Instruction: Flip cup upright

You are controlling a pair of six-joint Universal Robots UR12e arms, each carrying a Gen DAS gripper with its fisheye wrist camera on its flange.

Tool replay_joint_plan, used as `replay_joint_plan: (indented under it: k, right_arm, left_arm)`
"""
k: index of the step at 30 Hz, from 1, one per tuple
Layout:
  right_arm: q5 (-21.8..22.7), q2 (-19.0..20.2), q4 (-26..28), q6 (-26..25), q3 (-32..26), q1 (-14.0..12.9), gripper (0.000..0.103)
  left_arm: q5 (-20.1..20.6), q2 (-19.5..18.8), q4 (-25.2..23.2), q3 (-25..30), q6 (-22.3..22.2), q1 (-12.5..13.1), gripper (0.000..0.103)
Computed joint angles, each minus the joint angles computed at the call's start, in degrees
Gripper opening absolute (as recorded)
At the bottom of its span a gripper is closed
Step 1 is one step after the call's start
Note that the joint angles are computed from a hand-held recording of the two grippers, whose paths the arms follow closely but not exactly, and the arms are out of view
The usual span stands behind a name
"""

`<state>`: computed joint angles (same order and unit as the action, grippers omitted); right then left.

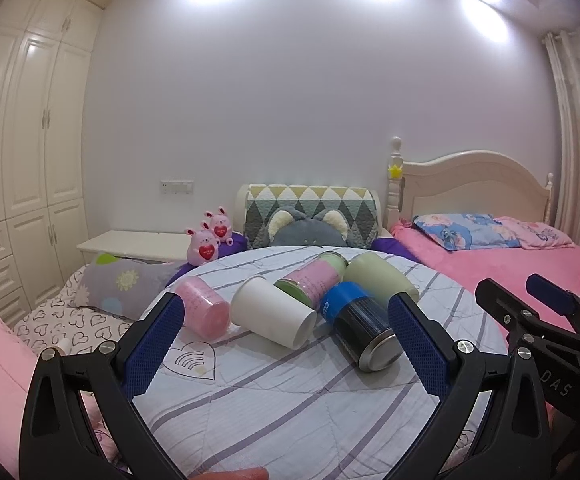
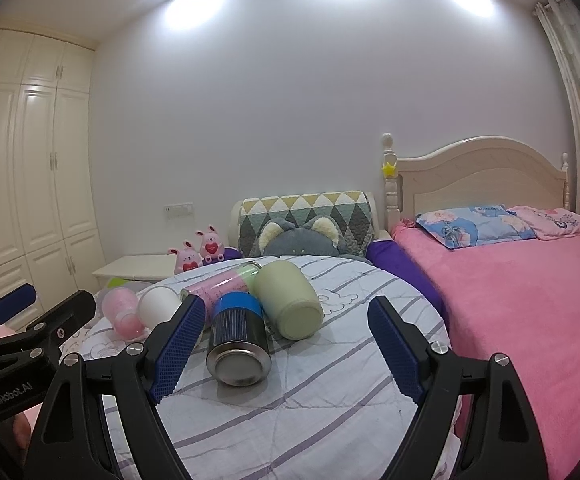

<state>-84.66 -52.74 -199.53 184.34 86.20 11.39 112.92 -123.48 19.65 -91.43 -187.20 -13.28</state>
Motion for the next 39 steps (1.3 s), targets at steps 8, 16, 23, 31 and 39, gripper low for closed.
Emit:
replay_joint_plan:
  k: [8, 16, 23, 31, 39]
  right_arm:
    - [0.07, -0.09, 0.04, -0.13, 0.18, -0.08, 0.085]
    - [-0.07, -0.02, 0.37, -0.35, -0.18, 0.03, 0.085]
    - [0.59, 0.36, 1.08, -1.20, -1.08, 0.34, 0.085]
    - [5.44, 1.25, 4.89, -3.64, -4.72, 0.74, 0.085]
    - [14.24, 3.64, 12.72, -6.53, -11.99, 1.63, 0.085]
  left_arm:
    - [0.13, -0.08, 0.08, 0.11, -0.07, -0.01, 0.103]
    - [0.29, -0.06, 0.28, 0.02, 0.24, 0.09, 0.103]
    - [0.24, 0.00, 0.10, -0.09, 0.21, 0.29, 0.103]
    - [1.07, 0.40, -0.38, -0.39, 0.13, 1.81, 0.103]
    - [2.24, 0.97, -1.41, -0.74, -2.77, 4.42, 0.103]
